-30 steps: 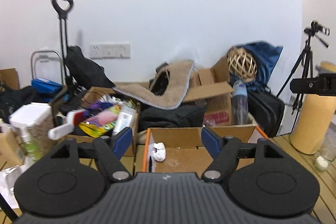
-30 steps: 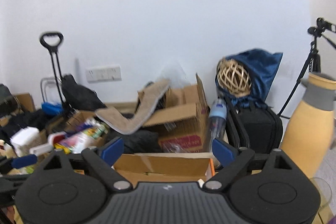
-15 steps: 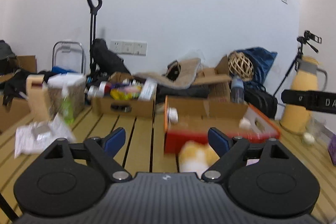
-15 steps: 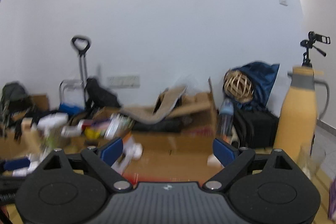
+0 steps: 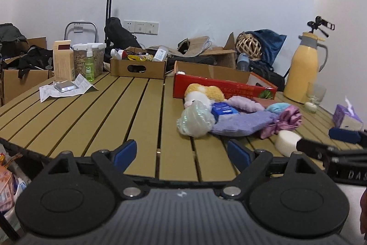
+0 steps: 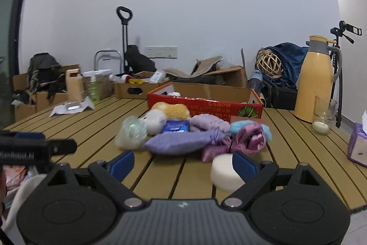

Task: Organize soft objects
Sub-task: 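Move both tools back over the soft items on the table, then grasp the clear plastic bag with the left tool while the right tool grasps the white round sponge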

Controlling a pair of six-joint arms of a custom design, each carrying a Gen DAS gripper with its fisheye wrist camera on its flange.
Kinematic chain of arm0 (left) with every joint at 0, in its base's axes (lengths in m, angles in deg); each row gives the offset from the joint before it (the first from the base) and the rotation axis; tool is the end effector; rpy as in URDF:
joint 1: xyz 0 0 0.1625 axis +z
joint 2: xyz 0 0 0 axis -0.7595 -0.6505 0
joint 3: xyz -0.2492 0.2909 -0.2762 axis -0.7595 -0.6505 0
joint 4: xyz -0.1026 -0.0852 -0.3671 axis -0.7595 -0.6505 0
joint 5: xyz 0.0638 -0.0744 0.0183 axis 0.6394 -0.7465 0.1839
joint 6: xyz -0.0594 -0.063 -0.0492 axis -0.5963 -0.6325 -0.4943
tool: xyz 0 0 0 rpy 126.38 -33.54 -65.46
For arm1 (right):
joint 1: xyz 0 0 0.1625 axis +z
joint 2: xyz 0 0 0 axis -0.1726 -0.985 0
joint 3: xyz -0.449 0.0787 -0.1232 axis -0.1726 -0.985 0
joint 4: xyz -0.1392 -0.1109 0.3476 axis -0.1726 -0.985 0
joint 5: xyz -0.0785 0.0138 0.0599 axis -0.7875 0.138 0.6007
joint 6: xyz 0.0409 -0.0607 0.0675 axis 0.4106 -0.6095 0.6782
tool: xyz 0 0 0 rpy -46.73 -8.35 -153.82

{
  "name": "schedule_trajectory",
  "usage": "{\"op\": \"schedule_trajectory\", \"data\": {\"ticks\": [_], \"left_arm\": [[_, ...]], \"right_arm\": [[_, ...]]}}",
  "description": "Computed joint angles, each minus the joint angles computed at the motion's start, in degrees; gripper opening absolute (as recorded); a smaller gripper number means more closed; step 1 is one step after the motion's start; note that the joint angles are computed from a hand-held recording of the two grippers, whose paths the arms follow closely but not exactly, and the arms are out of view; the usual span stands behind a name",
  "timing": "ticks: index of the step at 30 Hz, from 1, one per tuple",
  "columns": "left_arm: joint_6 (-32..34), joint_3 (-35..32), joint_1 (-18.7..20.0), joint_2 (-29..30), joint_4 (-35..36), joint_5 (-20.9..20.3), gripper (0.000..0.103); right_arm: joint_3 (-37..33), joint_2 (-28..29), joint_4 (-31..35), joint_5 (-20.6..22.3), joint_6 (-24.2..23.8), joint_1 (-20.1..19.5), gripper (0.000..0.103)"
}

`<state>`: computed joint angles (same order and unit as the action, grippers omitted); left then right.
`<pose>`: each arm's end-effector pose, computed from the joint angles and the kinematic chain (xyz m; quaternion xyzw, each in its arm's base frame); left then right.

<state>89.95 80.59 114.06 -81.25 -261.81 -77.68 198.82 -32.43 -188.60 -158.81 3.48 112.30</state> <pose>-0.0065 -0.4820 0.2039 0.1434 0.7708 -0.5422 0.3023 0.2303 -0.5157 -0.0273 0.3618 -0.7881 0.4520 0.2089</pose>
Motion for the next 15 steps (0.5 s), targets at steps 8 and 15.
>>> {"op": "schedule_trajectory", "data": {"ticks": [8,15], "left_arm": [[0.72,-0.71,-1.9,2.0,-2.61,0.93,0.088],[1.69,-13.32,3.6,3.98,6.54,-3.23,0.087]], "right_arm": [[2.05,-1.08,-2.36,1.11,1.52,-1.02,0.092],[-5.85,0.13,4.89,-0.83,2.59,-3.53,0.088]]}}
